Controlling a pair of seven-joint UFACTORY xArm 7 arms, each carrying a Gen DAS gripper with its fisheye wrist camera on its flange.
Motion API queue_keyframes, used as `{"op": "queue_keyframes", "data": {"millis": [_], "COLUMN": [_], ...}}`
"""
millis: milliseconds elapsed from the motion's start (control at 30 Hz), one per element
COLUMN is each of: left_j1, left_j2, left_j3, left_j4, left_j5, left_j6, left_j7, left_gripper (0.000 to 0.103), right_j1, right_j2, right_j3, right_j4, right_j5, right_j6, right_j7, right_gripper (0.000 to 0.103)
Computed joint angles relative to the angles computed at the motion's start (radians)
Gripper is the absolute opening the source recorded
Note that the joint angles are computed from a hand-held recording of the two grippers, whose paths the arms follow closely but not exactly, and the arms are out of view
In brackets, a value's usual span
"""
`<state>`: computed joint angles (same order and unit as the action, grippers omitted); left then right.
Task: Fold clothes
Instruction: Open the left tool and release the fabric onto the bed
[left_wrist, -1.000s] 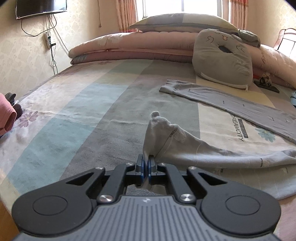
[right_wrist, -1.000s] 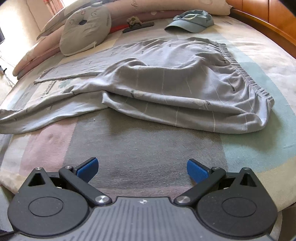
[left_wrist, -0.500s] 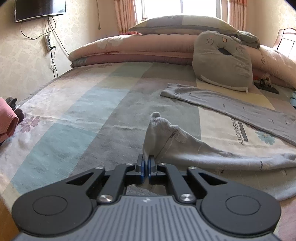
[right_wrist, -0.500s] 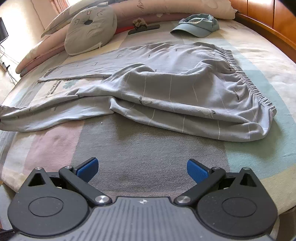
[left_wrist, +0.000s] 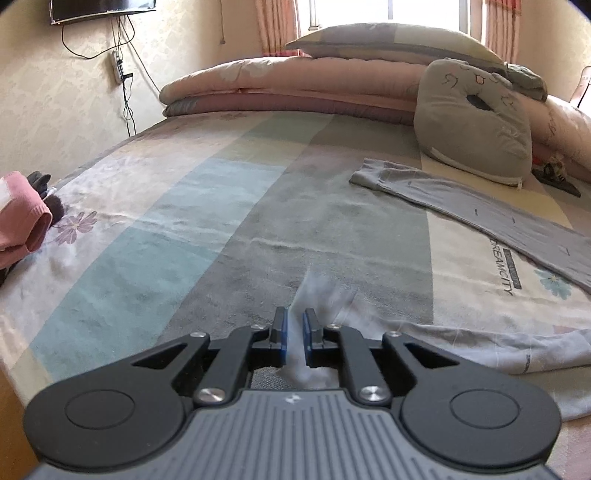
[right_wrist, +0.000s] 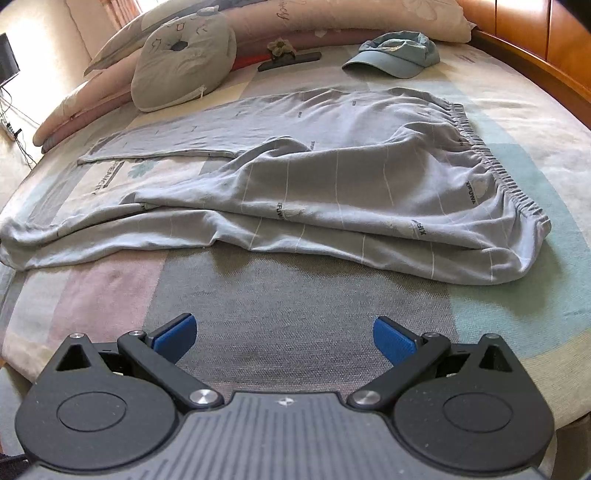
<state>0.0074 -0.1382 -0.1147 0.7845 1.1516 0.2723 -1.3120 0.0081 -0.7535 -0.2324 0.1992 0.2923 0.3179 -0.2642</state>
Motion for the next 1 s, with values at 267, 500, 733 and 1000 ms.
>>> {"op": "queue_keyframes", "data": {"millis": [267,500,733,1000], "left_j1": [-0.015,-0.083,-0.189,-0.339], "left_j2": [-0.049,-0.031,0.048,0.167], "left_j3": [-0.021,-0.091,-0.171,-0.184], "left_j4": [-0.039,-0.039,-0.009,0.091], "left_j5": [-0.081,-0.188,-0.208,0.13], "left_j6": [-0.036,-0.123,-0.173,-0.123], "left_j7": [0.125,0.321,0.417,0.141], "left_gripper": [0.028,0.051,0.058,0.061], "right_j1": [0.051,0.105,0.093,0.107], "right_j2": [0.013,-0.008,-0.024,0.0], "right_j3": [-0.03,-0.035,-0.047,-0.098], "right_j4": [-0.005,-0.026,-0.047,-0.072], "right_j5": [0.026,0.028,0.023,0.047], "right_j6": [-0.048,-0.094,-0.086,-0.134], "right_j7": [-0.031,-0.075,-0.082,-0.125], "right_gripper": [0.103,0.103,0.103,0.103]}}
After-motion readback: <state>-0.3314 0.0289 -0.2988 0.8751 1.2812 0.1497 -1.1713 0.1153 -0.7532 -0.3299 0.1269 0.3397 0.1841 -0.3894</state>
